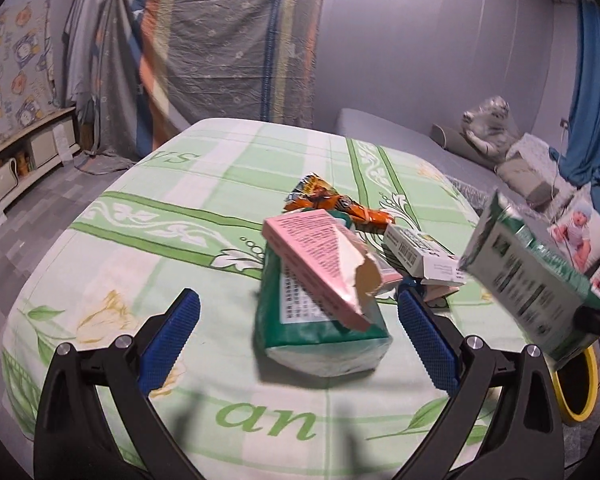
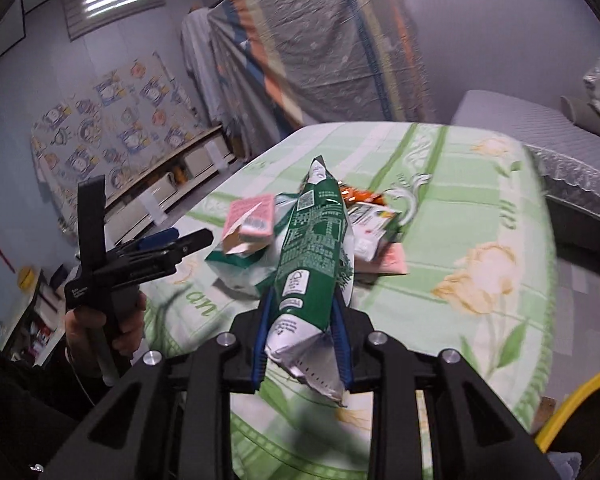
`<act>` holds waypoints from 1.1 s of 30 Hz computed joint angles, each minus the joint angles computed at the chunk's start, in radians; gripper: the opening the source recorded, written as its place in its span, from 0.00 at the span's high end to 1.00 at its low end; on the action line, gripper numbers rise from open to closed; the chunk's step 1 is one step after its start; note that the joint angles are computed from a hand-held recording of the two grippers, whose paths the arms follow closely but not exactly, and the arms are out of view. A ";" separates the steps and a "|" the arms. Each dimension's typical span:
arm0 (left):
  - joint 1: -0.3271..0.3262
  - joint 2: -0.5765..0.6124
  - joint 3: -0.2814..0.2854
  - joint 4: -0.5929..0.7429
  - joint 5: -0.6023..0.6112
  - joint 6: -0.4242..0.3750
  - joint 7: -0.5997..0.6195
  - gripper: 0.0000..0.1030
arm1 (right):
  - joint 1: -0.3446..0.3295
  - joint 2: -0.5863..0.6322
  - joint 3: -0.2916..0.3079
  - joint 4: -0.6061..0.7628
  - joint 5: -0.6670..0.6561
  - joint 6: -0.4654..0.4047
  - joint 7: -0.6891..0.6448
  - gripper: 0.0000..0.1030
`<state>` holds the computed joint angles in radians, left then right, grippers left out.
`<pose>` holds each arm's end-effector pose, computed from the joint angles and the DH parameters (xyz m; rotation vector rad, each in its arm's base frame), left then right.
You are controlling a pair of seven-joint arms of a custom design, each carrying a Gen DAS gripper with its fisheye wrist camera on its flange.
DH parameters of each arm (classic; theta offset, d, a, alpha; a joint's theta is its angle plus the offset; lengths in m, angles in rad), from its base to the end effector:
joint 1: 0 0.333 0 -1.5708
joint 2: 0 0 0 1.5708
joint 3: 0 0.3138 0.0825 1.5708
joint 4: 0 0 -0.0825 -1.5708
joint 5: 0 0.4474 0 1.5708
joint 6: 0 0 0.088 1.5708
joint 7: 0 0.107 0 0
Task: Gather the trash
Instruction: 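Grasp the white medicine box with the left tool while the right tool holds the tube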
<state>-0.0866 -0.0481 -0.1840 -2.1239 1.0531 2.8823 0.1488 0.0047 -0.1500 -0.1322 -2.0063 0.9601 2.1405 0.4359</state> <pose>0.5866 -0.2158 0.4692 -1.8497 1.4778 -0.9479 0.6061 -0.0459 0.5480 -1.9503 1.0612 -0.1377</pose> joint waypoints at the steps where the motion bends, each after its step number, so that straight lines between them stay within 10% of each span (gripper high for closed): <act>1: -0.006 0.012 -0.002 0.014 -0.037 -0.004 0.047 0.08 | -0.006 -0.001 -0.008 0.001 0.011 -0.002 -0.002 0.76; 15: -0.150 0.230 -0.007 0.314 -0.194 -0.132 0.447 0.08 | -0.086 0.006 -0.061 0.015 0.179 -0.046 -0.030 0.76; 21: -0.183 0.459 -0.036 0.619 -0.473 -0.300 0.748 0.08 | -0.104 0.012 -0.068 0.015 0.196 -0.061 -0.042 0.76; 33: -0.237 0.650 0.042 0.852 -0.645 -0.479 0.792 0.09 | -0.132 0.028 -0.072 0.020 0.231 -0.081 -0.054 0.75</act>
<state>-0.3236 0.6017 -0.1418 -1.2716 0.4084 2.4030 0.9411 -0.1275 -0.1218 -0.2040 -1.9865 1.1909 2.0593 0.3820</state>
